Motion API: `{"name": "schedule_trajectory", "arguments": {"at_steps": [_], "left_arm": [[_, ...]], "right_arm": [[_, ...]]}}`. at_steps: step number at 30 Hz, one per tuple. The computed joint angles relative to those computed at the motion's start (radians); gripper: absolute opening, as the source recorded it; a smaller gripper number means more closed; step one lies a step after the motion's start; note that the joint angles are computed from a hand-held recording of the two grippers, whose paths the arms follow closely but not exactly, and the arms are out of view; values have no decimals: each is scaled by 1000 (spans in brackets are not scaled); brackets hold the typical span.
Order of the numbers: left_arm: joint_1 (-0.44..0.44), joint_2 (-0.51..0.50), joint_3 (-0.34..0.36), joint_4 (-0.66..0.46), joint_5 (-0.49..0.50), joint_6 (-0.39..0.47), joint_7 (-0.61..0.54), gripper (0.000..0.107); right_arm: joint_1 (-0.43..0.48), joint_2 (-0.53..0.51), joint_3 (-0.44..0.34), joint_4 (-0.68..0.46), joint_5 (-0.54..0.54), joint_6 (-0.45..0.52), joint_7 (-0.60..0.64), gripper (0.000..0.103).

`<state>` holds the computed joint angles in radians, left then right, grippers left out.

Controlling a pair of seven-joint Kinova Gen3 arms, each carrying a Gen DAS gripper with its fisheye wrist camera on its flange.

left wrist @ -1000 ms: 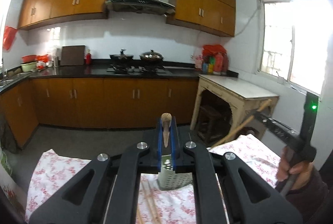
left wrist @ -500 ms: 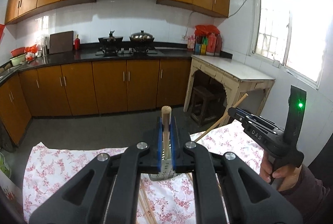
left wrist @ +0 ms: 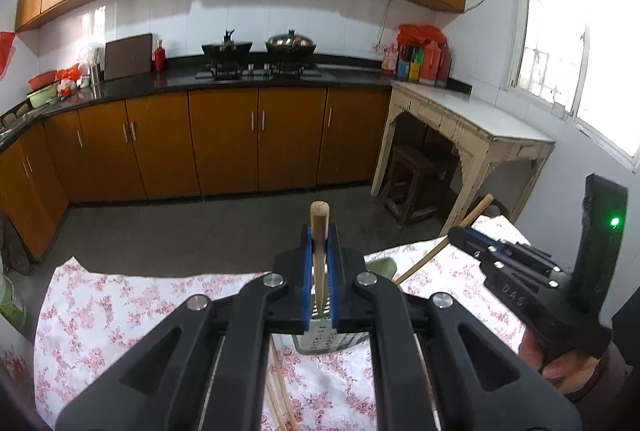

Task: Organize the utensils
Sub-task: 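Lower both chopsticks into the green holder and open both tools, then move both open tools back down to the loose chopsticks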

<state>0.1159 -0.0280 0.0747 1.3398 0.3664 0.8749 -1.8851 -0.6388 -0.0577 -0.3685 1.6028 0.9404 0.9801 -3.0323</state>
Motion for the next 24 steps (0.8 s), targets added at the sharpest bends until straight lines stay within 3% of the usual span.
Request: {"name": "schedule_trajectory", "arguments": {"at_steps": [7,11,13,15,17,24], "left_arm": [[-9,0,-6,40,-11,-25,19,11],[-22,-21,-21,61,-4,-37,27,27],[-31,-37,-33,74,10,-43,26,32],[-39,-56,-48,87,30,-46,23,41],[-47,-85,-67,111,54,-57,15,47],[-52,-199,-130,226,72,-93,-20,58]], "right_arm": [[20,0,16,-2,-49,-9,7,8],[25,-4,16,-6,-64,12,-11,8],[28,-11,12,-1,-63,18,-22,12],[26,-18,-5,-1,-37,51,-48,34],[20,-25,-25,3,6,88,-79,41],[21,-90,-77,51,64,165,-151,42]]}}
